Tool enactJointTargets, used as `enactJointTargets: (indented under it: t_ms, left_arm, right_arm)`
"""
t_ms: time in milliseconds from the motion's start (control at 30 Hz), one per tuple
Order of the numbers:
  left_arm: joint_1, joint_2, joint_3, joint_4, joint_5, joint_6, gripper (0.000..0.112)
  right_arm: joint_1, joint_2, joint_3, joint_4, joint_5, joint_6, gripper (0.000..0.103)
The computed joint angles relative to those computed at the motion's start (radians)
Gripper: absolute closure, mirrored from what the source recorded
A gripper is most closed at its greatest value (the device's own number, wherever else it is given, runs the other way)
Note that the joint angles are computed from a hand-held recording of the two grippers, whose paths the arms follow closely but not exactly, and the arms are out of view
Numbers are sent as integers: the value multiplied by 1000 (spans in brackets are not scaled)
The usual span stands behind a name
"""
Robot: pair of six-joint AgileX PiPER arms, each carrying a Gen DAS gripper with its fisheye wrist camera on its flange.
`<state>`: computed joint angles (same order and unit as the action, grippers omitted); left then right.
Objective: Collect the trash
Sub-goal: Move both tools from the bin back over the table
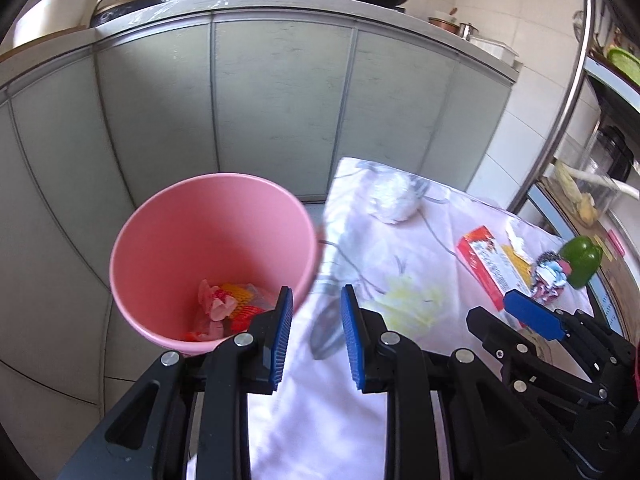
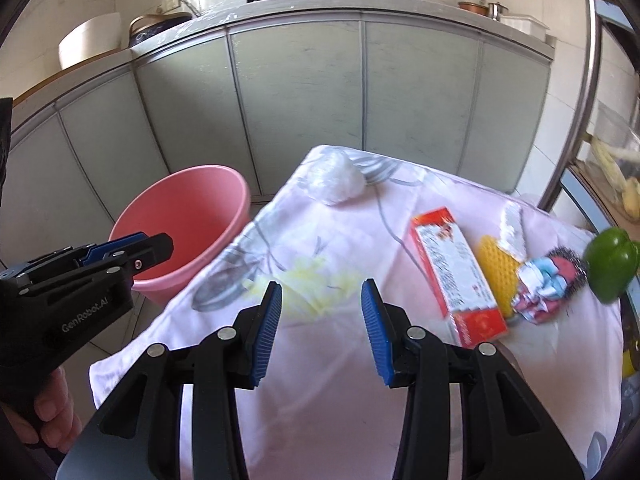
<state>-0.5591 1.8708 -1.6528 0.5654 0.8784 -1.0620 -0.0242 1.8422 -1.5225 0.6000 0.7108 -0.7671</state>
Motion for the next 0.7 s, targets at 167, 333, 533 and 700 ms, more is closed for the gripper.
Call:
enactJointTargets:
  t_ms: [167, 333, 533, 700]
  left_arm:
    - [-35, 45, -65, -28, 17, 34, 88]
    - [-61, 92, -134, -69, 21, 75, 88]
    - [-92, 168, -251, -133, 37, 152, 87]
    - [-101, 236, -363, -202, 49, 221, 80]
  right_arm:
    - [-58, -7, 34, 33, 6, -39, 61]
    - [-131, -11, 71, 66, 10, -79, 61]
    - [-235, -1, 97, 112, 23, -121, 61]
    - [-313, 29, 88, 148, 39, -135, 61]
